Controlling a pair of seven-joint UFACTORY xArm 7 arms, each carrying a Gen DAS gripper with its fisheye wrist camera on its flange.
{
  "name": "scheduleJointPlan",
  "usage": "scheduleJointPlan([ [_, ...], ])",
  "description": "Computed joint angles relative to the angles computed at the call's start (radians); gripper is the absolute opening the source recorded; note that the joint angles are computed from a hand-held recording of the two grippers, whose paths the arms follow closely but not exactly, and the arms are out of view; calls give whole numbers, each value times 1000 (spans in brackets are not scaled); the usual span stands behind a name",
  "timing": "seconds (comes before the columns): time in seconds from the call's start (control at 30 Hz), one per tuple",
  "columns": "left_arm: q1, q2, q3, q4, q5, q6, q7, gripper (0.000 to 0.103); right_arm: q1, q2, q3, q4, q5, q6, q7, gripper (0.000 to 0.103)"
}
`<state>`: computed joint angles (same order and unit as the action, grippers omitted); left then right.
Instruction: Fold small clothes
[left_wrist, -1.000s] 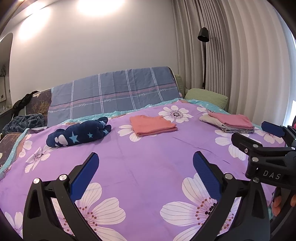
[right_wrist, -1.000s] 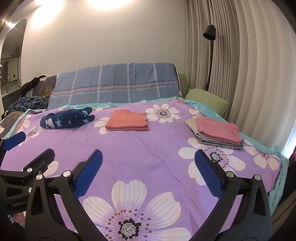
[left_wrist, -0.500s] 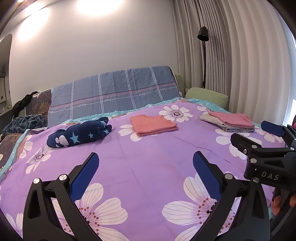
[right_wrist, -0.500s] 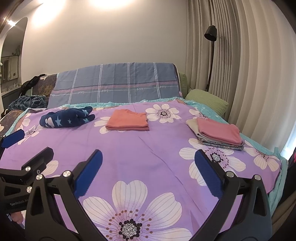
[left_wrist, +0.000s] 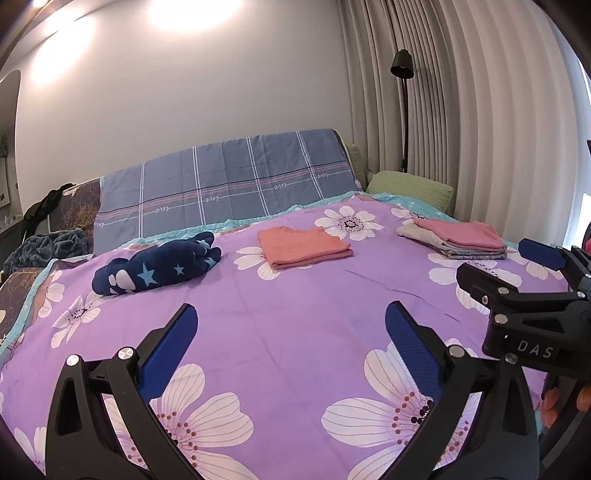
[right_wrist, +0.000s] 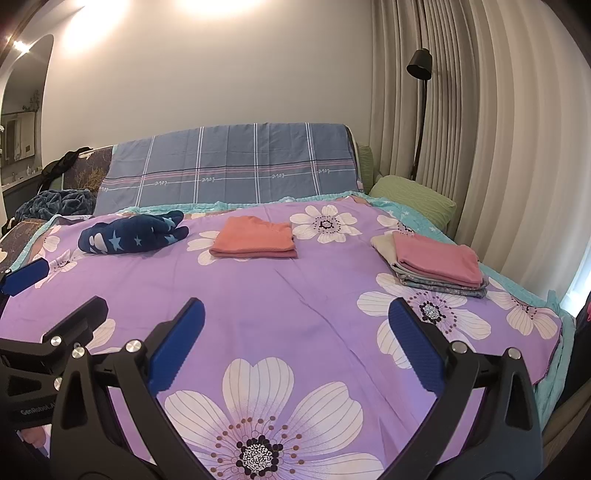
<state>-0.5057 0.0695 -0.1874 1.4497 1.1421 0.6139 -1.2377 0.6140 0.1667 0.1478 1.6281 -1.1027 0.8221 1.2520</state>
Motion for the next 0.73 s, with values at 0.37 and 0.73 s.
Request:
scheduleJointPlan([
  [0.37,-1,5,3,1,-9,-4,12,102,0,1,-2,-2,0,0,-2,101],
  [0.73,-1,5,5,-1,-14,-6,16,102,-2,1,-2,-6,-1,-1,0,101],
])
